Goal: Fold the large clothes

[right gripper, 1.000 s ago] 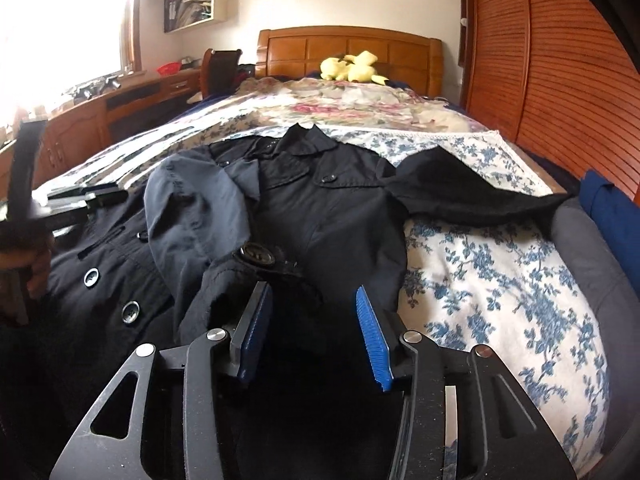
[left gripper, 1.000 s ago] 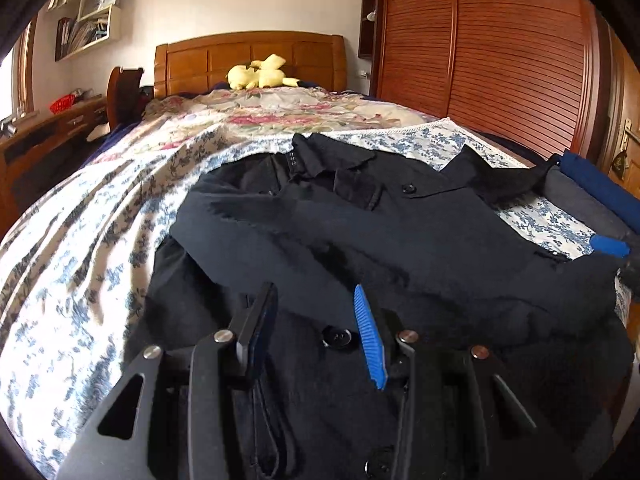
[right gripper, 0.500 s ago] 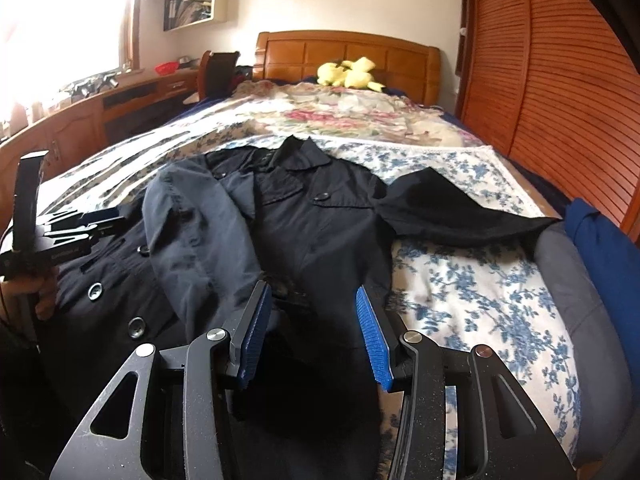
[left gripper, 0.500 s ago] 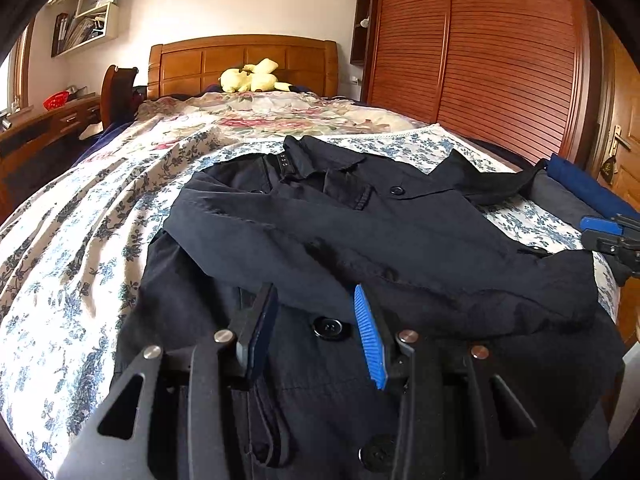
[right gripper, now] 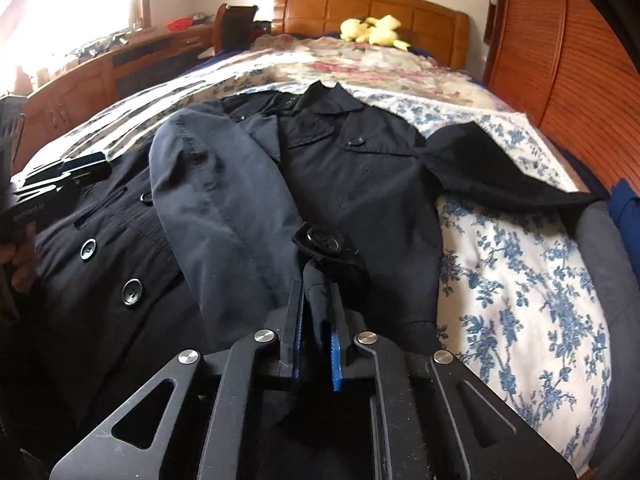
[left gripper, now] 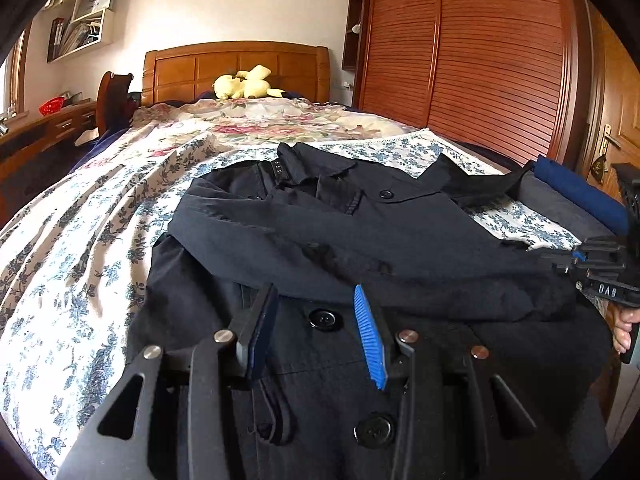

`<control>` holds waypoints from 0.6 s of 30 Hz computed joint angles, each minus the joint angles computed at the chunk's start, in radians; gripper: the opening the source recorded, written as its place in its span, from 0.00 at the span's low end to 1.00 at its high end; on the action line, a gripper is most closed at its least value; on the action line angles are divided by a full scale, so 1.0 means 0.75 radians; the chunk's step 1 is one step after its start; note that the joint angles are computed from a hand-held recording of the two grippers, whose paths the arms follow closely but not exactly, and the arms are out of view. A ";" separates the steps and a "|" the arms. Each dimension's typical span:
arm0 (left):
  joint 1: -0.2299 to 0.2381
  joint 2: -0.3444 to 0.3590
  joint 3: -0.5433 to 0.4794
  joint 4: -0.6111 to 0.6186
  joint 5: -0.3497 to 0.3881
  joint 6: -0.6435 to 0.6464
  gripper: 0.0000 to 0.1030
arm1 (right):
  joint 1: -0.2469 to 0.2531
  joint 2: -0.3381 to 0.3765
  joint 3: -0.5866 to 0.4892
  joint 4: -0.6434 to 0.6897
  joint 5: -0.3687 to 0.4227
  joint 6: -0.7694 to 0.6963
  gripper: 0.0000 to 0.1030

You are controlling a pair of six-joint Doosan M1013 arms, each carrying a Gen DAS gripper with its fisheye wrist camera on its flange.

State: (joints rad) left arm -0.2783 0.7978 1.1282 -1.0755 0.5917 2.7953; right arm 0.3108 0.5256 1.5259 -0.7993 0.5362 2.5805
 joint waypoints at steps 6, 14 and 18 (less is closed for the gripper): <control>0.001 -0.005 0.006 -0.016 -0.007 0.012 0.37 | 0.024 -0.010 -0.017 -0.244 0.163 0.254 0.11; 0.001 -0.005 0.007 -0.021 -0.009 0.017 0.37 | 0.018 -0.029 -0.006 -0.295 0.104 0.297 0.49; 0.001 -0.006 0.008 -0.018 -0.012 0.013 0.37 | 0.009 -0.005 -0.026 -0.177 0.052 0.162 0.49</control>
